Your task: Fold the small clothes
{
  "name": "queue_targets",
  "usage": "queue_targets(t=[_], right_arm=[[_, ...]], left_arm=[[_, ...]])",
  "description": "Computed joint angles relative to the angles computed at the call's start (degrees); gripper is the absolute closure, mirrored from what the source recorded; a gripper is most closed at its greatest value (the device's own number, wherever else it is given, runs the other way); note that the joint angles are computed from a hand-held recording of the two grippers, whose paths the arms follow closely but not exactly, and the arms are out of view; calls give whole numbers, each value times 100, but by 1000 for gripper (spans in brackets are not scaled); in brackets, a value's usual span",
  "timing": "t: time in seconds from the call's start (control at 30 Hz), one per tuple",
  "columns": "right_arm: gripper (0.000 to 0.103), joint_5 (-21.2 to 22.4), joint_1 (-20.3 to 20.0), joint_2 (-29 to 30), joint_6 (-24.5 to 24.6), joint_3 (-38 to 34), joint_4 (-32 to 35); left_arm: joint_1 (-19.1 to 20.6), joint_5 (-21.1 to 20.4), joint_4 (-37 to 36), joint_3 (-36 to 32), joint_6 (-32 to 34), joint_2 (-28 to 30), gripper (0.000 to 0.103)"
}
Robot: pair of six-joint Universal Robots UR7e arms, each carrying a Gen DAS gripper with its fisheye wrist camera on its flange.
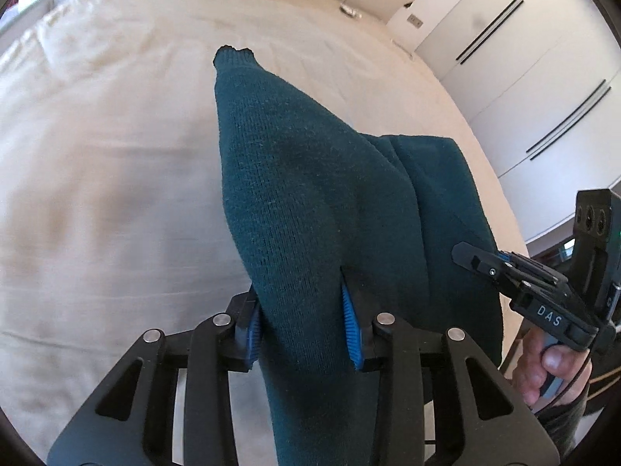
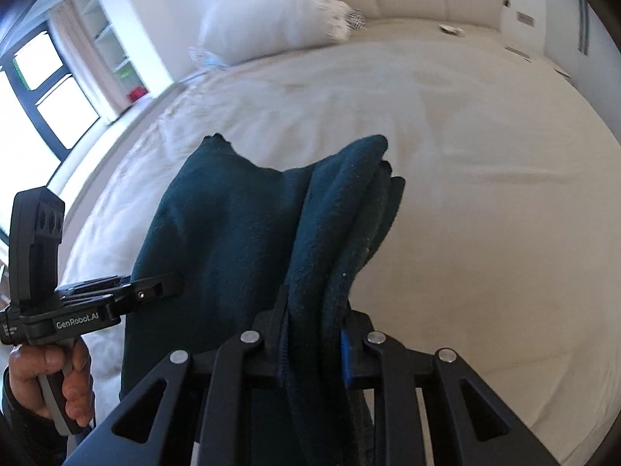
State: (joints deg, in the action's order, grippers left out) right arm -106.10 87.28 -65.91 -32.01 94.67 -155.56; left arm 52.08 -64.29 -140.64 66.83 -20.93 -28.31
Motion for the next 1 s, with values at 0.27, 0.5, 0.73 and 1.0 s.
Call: queue_targets(t=[0.27, 0.5, 0.73, 1.0], right_arm=[[81, 381, 375, 147, 269, 283, 126], [81, 689, 204, 631, 726, 203, 53], [80, 581, -40, 979, 939, 94, -24], [50, 1231, -517, 896, 1188, 305, -199]], left_arm=[[0, 481, -245, 1487, 14, -1312, 70], [339, 423, -722, 2036, 81, -1468, 70], [608, 406, -736, 1850, 85, -1122, 69], [781, 78, -1793, 2289, 183, -1109, 47]])
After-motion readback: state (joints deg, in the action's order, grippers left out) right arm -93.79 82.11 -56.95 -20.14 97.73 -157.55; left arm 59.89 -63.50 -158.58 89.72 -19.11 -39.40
